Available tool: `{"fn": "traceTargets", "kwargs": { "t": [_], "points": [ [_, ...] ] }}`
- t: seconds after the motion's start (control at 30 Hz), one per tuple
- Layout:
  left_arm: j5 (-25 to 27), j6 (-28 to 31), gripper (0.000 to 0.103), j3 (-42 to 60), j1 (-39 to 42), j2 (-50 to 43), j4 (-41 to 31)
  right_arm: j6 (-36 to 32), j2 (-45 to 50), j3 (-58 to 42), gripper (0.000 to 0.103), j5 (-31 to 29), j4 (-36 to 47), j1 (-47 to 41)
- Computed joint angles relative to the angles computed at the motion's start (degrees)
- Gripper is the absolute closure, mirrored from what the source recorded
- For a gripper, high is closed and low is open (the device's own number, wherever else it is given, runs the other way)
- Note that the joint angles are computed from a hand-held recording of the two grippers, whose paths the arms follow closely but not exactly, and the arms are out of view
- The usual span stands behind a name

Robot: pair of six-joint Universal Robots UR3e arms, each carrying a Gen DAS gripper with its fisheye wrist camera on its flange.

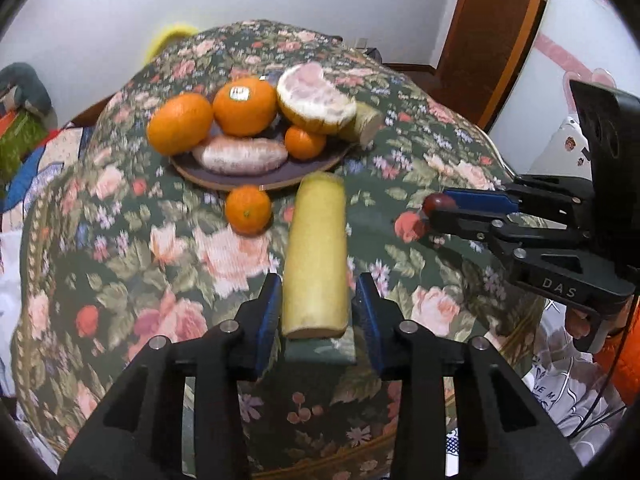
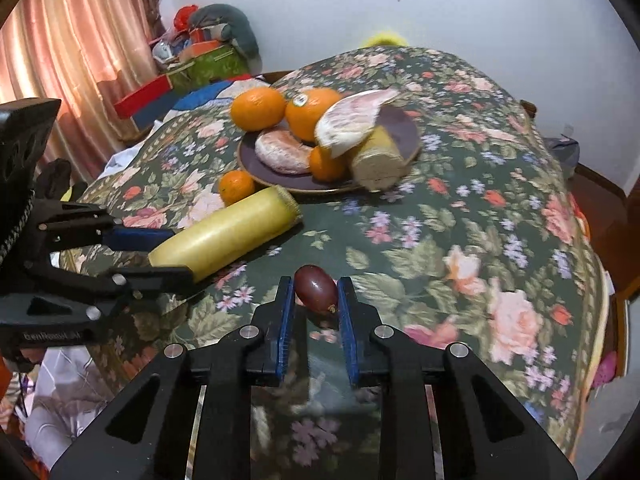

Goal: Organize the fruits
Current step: 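Carry the date and the yellow cob over the purple plate with both grippers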

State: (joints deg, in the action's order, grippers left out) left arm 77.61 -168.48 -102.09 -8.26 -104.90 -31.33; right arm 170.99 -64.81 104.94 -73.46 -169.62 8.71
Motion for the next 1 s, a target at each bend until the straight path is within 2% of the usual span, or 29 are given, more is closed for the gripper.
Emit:
{"fn": "traceTargets", "kwargs": {
  "t": [0.17,0.37,0.57,0.8,1.0],
  "points": [
    [1.19,0.06,0.065,7.63,-0.94,-5.42,-3.56,0.25,-1.75,2.00,0.083,1.26,-1.07,-2.07],
    [-1.27,-1.03,0.065,17.60,-0.20,-13.01,-9.69,0.04,-2.14,2.85,0.083,2.03,-1.84,-2.97],
    [-2.03,-2.09,0.065,23.53,-0.59,-18.02,-11.05,-0.17,-1.68,2.85,0.083,2.51,-2.09,-3.79],
    [0.75,-3.66,0.066,21.05,-1.64,-17.00,-6.89,0.33,-1.80,2.26,0.083,2.55,-1.97,-4.39],
    [1.68,-4.09,0.067,14.45,-0.64,-10.55,-2.31,1.19,-2.43,1.34,0.083,2.52,-1.78,-4.34]
  ]
}}
